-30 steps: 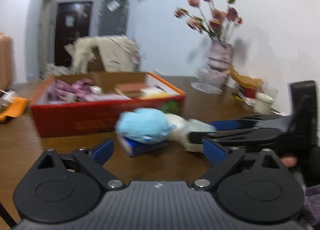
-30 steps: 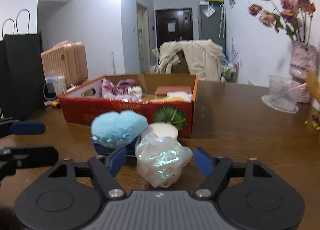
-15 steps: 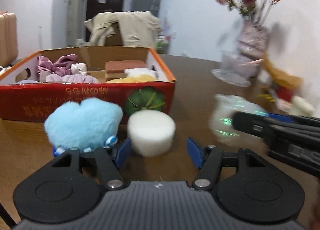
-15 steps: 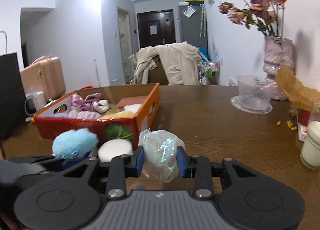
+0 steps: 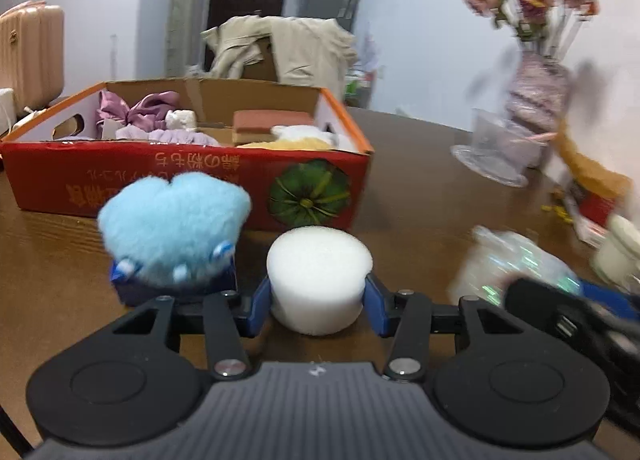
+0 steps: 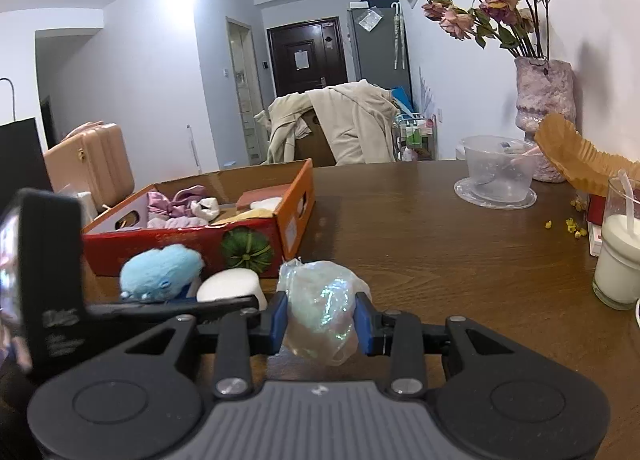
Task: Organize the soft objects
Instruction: 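Grasp the white round puff with the left gripper while the right grasps the clear plastic bag, then carry the puff with the left gripper while the right carries the bag into the box, then open both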
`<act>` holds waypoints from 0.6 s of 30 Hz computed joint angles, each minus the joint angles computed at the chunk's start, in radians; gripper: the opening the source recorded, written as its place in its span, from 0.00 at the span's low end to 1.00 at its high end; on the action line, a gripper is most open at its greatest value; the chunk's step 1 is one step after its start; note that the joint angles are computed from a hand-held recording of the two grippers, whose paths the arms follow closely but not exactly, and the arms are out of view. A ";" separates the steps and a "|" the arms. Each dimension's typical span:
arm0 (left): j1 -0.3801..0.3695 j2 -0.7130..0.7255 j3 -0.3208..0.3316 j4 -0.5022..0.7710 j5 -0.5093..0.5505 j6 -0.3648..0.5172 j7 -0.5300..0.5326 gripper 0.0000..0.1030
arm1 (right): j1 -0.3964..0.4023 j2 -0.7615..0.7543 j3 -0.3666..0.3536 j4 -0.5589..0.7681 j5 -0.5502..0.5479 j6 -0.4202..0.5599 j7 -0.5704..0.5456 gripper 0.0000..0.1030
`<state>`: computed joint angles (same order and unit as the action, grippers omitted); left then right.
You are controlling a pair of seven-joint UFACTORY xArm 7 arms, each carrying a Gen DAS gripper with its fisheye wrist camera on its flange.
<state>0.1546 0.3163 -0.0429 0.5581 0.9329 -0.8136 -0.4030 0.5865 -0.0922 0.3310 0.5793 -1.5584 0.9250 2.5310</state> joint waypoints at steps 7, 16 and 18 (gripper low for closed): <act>0.173 -0.028 0.146 0.006 0.413 -0.223 -0.113 0.48 | 0.060 0.003 0.053 0.039 0.066 0.065 -0.043 0.33; 0.230 0.100 0.219 0.457 0.599 -0.367 -0.515 0.50 | 0.070 0.105 0.003 0.220 -0.063 0.005 -0.183 0.33; 0.194 0.163 0.225 0.617 0.638 -0.359 -0.619 0.50 | 0.049 0.115 -0.023 0.264 -0.092 -0.042 -0.241 0.33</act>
